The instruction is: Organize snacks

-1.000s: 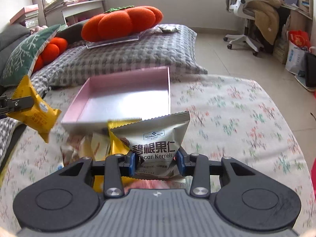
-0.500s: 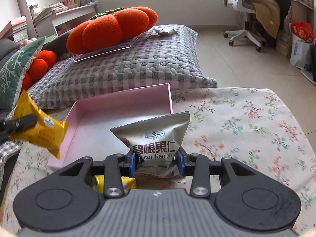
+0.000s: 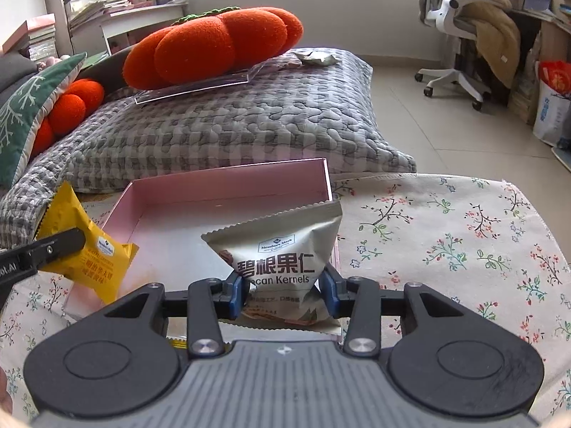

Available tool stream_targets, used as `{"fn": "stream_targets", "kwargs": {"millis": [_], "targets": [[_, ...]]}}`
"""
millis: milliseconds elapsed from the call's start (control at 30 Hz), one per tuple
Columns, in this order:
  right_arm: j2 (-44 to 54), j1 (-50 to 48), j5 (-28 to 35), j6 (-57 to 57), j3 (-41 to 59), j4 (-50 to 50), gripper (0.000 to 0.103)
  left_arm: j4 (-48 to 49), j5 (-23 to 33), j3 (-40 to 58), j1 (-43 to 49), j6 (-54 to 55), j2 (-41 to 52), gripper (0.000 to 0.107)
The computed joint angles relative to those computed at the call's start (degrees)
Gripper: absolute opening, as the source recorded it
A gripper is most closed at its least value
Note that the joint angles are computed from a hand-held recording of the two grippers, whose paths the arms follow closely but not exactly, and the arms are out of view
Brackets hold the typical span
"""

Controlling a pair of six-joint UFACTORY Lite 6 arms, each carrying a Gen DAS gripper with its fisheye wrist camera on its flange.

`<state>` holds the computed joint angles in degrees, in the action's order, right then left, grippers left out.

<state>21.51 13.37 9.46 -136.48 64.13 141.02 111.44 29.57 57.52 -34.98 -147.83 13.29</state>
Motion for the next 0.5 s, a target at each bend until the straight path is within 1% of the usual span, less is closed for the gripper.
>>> {"fn": "stream_targets", "kwargs": {"millis": [67,100,133,167,233,267,333,400,467,500], "targets": [[-1.1,-0.5,0.2,0.0,-0.9,0.9,0.045,-0.5,0.7,-0.5,-0.2,0.9,-1.2,0.042],[-1.4,-0.8,0.5,0.1,-1.1,1.2,0.047,-1.2,0.9,-0.3,-0.3,2.0,-1.5,0.050],[-2.0,-1.1,0.6,0.6,-1.6,1.2,0.051,-2.0,1.5,-0.6,-0.7,2.9,-2.0,0.056],[-2.7,-1.2,0.5,0.3,-1.9,2.1,0.056,-2.6,1.8,-0.8,-0.9,3.3,-2.6,0.057],[-3.9,-1.5,0.5,0.2,-2.7,2.8,0.058,-3.9,1.4,-1.1,-0.6,3.9,-3.9,0.058],[-4.5,-1.7,0.3,1.9,-3.0,1.6,0.058,-4.2,1.2,-1.7,-0.6,3.5,-5.0,0.058],[-6.3,-2.4,0.6,10.1,-4.0,-5.8,0.058,-4.3,0.9,-3.2,-0.5,2.2,-7.5,0.062],[-8.6,-2.8,1.2,12.3,-5.6,-7.5,0.062,-5.7,0.9,-4.4,-1.2,3.0,-9.7,0.065],[-11.8,-2.5,1.6,9.2,-8.0,-4.6,0.077,-7.9,1.3,-5.2,-2.8,5.5,-11.2,0.067],[-13.4,-2.3,1.8,8.1,-9.3,-3.8,0.081,-10.1,1.8,-5.1,-3.7,7.7,-11.4,0.069]]}}
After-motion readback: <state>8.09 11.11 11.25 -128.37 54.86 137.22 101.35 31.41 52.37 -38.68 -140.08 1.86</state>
